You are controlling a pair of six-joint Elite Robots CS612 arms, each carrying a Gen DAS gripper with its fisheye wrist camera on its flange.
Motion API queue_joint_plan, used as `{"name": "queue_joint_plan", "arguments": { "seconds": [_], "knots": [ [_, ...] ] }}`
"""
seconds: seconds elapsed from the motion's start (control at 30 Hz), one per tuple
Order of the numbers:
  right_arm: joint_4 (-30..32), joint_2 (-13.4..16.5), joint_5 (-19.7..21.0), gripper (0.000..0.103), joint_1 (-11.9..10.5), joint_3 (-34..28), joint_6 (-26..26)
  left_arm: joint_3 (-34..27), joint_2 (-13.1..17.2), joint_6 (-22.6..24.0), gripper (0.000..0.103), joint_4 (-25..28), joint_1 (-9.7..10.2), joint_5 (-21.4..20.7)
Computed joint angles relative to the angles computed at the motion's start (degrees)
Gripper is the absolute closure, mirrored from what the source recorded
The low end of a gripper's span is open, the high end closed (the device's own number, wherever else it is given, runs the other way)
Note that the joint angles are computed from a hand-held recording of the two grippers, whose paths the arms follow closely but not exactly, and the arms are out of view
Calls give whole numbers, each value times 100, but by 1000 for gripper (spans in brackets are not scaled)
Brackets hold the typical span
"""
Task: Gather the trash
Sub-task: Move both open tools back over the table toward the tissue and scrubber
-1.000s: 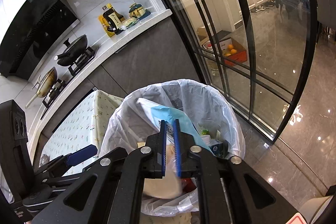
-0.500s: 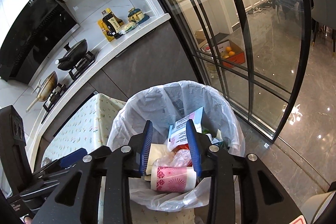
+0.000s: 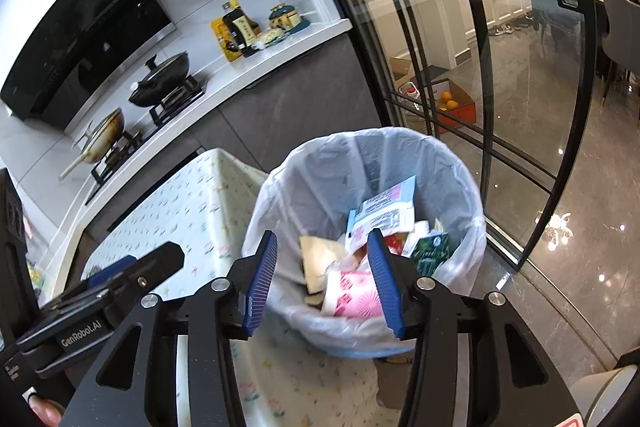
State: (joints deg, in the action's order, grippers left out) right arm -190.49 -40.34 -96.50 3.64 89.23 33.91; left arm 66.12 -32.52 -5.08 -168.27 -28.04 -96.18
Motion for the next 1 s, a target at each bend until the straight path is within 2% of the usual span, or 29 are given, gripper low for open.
{"name": "queue_joint_plan", "arguments": {
  "seconds": [0.17,0.53,1.0],
  "knots": [
    [-7,-61,-82,49,173,40,-107,389,-212,-106,12,-314,96,33],
    [25,-156,-194,47,513,41,-346,970,-531,-296,12,-837,301,218],
    [323,-50,-16,47,869,-277,-535,1459,-752,-645,12,-1215,659,480]
  ]
}}
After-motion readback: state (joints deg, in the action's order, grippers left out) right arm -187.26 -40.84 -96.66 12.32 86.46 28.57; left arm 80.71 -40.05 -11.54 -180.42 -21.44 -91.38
